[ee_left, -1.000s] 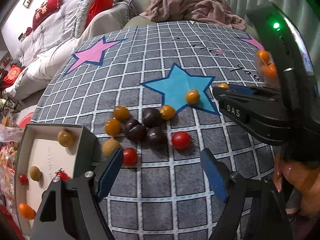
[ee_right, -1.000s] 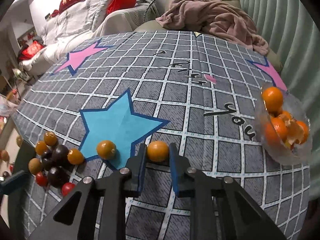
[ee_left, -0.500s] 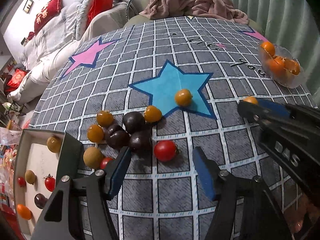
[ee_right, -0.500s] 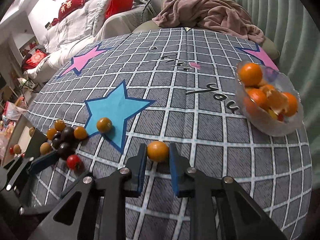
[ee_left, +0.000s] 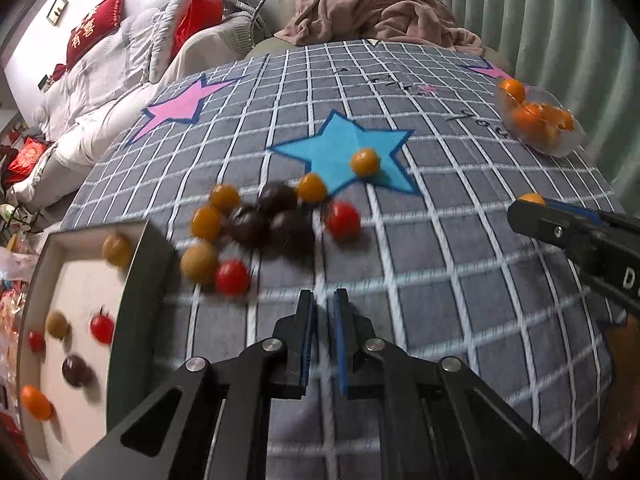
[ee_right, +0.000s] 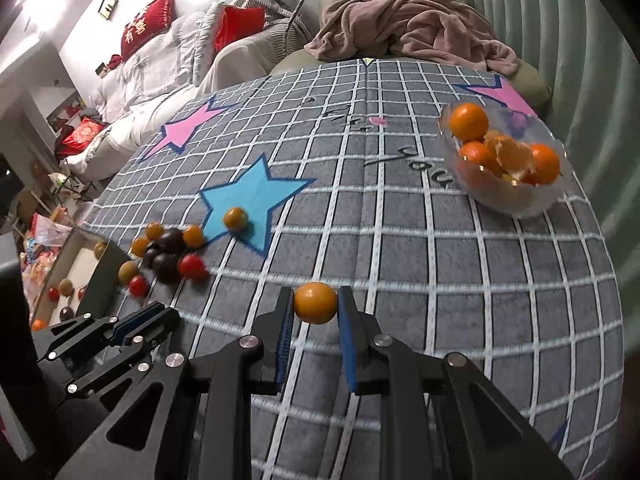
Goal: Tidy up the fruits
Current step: 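Carry the cherry tomato and small orange fruit with both tools over the tray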
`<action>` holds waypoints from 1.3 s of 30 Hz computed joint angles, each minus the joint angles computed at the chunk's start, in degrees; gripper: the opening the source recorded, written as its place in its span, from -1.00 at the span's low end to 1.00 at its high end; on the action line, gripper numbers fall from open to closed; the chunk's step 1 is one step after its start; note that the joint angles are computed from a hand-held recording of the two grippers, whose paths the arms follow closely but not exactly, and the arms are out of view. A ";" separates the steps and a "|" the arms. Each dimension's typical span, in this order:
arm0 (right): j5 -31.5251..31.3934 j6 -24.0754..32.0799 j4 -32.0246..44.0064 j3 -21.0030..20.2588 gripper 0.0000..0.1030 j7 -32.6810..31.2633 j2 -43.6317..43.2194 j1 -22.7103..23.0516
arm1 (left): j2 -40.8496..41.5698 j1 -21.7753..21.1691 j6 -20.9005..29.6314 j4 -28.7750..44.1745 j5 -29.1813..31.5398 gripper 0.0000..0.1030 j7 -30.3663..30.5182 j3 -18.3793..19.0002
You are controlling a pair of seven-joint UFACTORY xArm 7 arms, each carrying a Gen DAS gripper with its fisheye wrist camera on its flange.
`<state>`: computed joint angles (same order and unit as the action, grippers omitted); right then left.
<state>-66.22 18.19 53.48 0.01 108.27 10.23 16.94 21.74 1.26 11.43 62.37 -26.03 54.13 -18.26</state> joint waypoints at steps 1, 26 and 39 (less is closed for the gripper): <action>-0.53 -0.09 -0.39 0.06 -0.54 0.82 -0.24 0.28 | -0.51 1.09 -0.02 -0.73 -0.89 -0.75 1.04 -0.85; -6.24 -1.94 -2.32 1.19 -0.54 9.21 -0.79 -0.08 | 5.69 -0.71 -0.32 6.71 -1.19 0.81 -2.76 3.14; -6.01 -1.21 -2.00 1.27 -0.54 9.05 -1.18 0.71 | 6.43 6.75 -0.58 6.85 4.06 -0.60 -5.92 -4.91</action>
<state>-72.23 16.98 51.48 1.27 117.32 9.05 17.66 28.17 8.02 10.85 69.22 -21.97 48.22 -23.17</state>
